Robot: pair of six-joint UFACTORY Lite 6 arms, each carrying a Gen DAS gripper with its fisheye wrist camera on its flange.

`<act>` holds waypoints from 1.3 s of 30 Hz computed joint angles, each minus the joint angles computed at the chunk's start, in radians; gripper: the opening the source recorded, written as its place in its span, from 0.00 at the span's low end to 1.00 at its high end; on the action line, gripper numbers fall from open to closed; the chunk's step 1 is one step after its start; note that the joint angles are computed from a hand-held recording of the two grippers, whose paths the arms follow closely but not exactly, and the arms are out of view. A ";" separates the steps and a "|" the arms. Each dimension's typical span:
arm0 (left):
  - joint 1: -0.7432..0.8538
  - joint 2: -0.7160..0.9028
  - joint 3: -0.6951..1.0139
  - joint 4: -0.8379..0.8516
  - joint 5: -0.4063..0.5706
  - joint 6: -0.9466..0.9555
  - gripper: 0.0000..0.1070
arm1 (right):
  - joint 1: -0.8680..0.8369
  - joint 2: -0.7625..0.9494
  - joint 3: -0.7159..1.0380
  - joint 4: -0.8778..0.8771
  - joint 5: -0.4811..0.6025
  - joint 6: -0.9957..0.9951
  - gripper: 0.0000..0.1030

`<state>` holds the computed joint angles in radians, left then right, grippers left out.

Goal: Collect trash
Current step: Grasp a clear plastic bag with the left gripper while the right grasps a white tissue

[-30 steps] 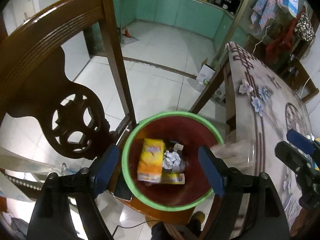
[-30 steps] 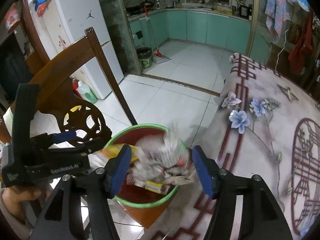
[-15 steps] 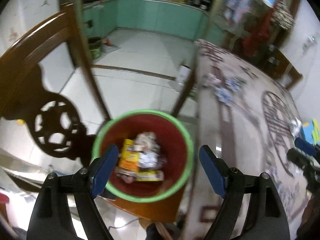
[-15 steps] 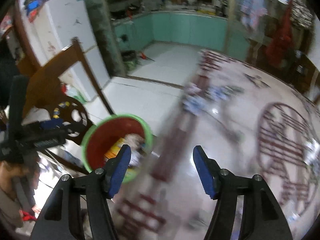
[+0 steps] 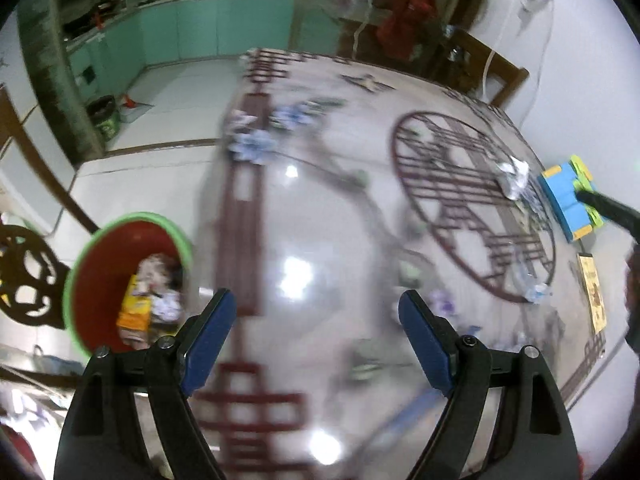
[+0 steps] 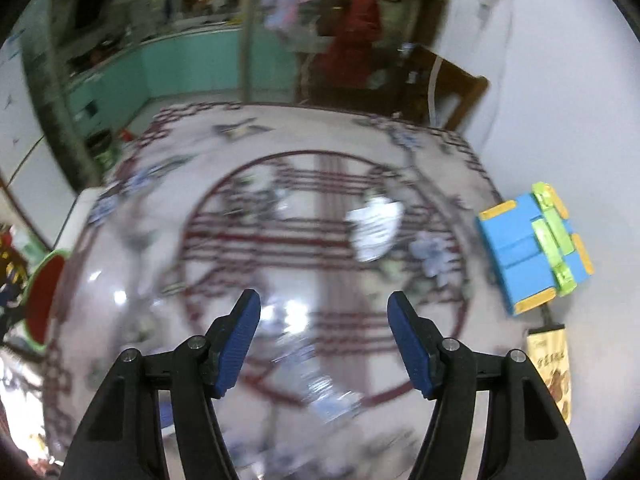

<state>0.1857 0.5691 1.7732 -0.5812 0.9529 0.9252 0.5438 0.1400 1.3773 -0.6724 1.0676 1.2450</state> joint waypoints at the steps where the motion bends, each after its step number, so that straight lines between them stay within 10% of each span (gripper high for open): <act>1: -0.037 -0.052 -0.076 0.008 -0.037 -0.027 0.78 | -0.070 -0.040 -0.063 -0.002 -0.065 -0.030 0.63; 8: -0.306 -0.281 -0.408 0.083 -0.179 -0.294 0.78 | -0.551 0.090 -0.135 0.225 -0.564 -0.388 0.63; 14: -0.504 -0.278 -0.423 0.145 -0.207 -0.478 0.78 | -0.720 0.378 0.074 0.674 -0.665 -0.882 0.63; 17: -0.564 -0.221 -0.366 0.141 -0.202 -0.536 0.78 | -0.758 0.422 0.103 0.878 -0.665 -1.112 0.37; 25: -0.695 -0.006 -0.184 0.058 -0.171 -0.640 0.77 | -0.790 -0.049 -0.308 1.071 -0.729 -1.373 0.37; 35: -0.768 0.053 -0.177 -0.014 -0.158 -0.602 0.05 | -0.725 -0.470 -0.575 0.877 -0.635 -1.165 0.37; 39: -0.747 -0.040 -0.230 0.024 -0.194 -0.592 0.03 | -0.678 -0.547 -0.628 0.863 -0.610 -1.115 0.37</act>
<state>-0.5612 0.5289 1.5433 -0.5569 0.7593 0.3336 -0.1337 -0.4074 0.7498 0.1910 0.4576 0.1298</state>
